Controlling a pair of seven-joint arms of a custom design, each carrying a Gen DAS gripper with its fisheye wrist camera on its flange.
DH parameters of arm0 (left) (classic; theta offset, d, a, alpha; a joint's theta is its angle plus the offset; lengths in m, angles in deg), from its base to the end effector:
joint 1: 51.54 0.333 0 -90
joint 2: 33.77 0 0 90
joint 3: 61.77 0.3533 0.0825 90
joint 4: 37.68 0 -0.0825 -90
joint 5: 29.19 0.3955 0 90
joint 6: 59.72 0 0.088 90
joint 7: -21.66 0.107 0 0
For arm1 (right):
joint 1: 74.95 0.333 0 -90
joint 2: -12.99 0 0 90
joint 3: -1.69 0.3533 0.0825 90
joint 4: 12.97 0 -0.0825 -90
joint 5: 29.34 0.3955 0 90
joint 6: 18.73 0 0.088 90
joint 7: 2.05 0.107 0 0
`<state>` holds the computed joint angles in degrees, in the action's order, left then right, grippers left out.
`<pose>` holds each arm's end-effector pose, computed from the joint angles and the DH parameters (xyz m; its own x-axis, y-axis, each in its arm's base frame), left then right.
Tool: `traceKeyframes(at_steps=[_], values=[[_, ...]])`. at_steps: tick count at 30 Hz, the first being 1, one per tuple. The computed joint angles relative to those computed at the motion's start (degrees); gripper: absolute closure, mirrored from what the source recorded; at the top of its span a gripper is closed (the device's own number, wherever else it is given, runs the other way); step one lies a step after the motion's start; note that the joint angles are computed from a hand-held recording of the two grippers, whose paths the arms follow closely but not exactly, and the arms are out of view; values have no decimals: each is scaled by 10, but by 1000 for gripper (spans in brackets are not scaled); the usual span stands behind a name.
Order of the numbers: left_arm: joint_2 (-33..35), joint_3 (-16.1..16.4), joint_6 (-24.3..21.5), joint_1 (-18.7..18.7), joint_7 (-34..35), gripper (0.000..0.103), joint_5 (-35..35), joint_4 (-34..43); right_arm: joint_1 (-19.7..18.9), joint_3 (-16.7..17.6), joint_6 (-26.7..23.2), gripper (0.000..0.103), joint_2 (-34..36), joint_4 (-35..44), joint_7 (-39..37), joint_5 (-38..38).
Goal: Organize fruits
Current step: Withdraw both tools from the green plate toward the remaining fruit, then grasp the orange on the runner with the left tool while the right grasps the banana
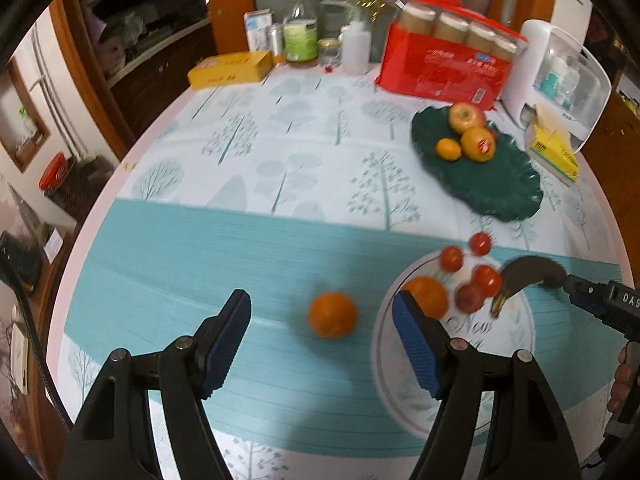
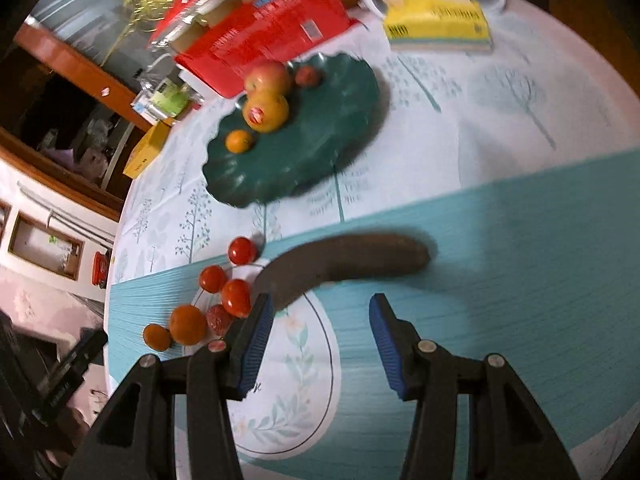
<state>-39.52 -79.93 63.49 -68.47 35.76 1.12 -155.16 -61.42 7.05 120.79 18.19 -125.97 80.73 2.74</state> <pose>0.4631 -0.3067 0.5387 0.4448 -0.8956 -0.0079 -0.7732 -0.3796 -0.5080 0.5893 0.2013 0.4961 0.1559 -0.8848 -0.4391 -0.9488 -0.0104 -0.3158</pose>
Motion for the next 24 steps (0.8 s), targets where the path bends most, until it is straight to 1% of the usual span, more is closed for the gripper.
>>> traceKeyframes(at_steps=[5,9,11,14,17,22,24], values=[[-23,11,39,9,25,31,-55,-47,3,1,-8,53,10,0,60,-2],[-28,23,92,18,91,31,-124,-77,4,3,-3,53,15,-1,109,7],[-22,23,100,23,119,31,-143,-78,7,4,3,53,18,-1,137,-1],[-12,26,113,28,163,31,-168,-79,14,6,17,53,23,1,197,-26],[-4,33,142,30,216,31,-203,-84,21,7,31,53,29,4,249,-56],[12,36,156,36,263,31,-217,-82,35,9,56,53,40,10,343,-119],[17,39,164,37,281,31,-223,-82,41,8,54,53,46,18,379,-155]])
